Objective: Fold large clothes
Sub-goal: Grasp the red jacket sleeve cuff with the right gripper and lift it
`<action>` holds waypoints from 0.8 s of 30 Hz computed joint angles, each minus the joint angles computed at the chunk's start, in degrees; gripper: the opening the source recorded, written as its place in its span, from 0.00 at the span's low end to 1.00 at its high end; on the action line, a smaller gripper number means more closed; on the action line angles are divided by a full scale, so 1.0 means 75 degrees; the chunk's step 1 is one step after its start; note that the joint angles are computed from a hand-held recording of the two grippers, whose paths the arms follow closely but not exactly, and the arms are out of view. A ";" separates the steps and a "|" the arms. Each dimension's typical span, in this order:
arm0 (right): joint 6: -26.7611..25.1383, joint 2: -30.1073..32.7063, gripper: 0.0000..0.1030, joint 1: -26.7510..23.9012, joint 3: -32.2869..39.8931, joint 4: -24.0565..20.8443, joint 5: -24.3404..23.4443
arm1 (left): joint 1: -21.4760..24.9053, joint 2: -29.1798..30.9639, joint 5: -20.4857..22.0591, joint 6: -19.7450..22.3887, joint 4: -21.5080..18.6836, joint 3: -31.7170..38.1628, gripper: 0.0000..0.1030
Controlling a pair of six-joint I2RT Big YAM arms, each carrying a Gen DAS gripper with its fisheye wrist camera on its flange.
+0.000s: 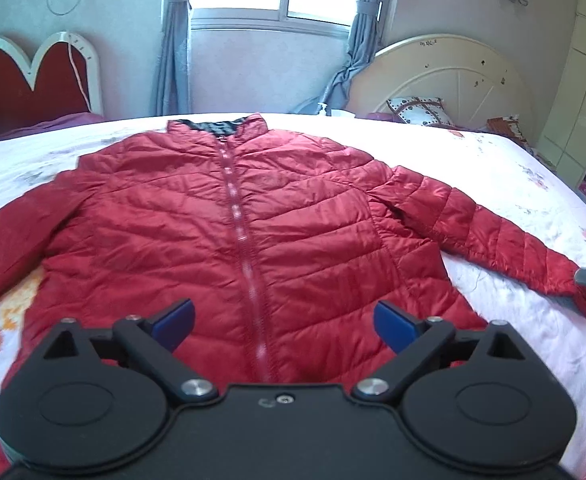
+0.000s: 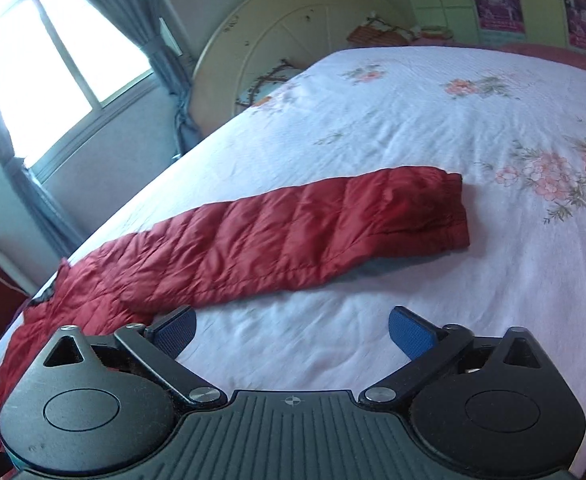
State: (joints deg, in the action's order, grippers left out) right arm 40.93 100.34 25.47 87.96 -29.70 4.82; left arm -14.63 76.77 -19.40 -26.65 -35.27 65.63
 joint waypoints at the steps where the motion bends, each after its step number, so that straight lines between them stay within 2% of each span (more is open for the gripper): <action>1: 0.0114 0.0160 0.60 -0.0115 0.0110 -0.0042 -0.0224 | -0.0002 0.0144 -0.0021 -0.0002 0.0024 0.0103 0.92; 2: 0.0274 0.0342 0.56 -0.0220 0.0232 -0.0086 -0.0428 | -0.0008 0.0290 -0.0037 -0.0034 -0.0011 0.0235 0.92; 5: 0.0709 0.0791 0.56 -0.0485 0.0432 0.0001 -0.0813 | -0.0008 0.0774 -0.0072 -0.0166 -0.0285 0.0729 0.93; 10: 0.1086 0.1052 0.56 -0.0854 0.0265 0.0891 -0.0944 | -0.0027 0.1553 -0.0163 -0.0091 -0.0593 0.1509 0.93; 13: 0.1128 0.1167 0.55 -0.0975 0.0353 0.1065 -0.0850 | 0.0025 0.1795 0.0163 -0.0137 -0.0695 0.1790 0.88; 15: 0.0764 0.1329 0.22 -0.0980 0.0660 0.0831 -0.0701 | 0.0041 0.1940 0.0119 -0.0167 -0.0920 0.1988 0.88; 16: 0.0659 0.1405 0.20 -0.0985 0.0794 0.0742 -0.0692 | 0.0064 0.1983 0.0066 -0.0155 -0.1024 0.2052 0.89; 18: 0.0436 0.1481 0.08 -0.0946 0.0941 0.0764 -0.0556 | 0.0117 0.2017 -0.0032 -0.0171 -0.1162 0.2121 0.89; 20: 0.0025 0.1604 0.08 -0.0841 0.1238 0.0695 -0.0275 | 0.0239 0.1934 -0.0087 -0.0219 -0.1217 0.2056 0.89; 24: -0.0786 0.1830 0.08 -0.0617 0.1879 0.0774 -0.0143 | 0.0602 0.1760 -0.0074 -0.0275 -0.1293 0.1872 0.88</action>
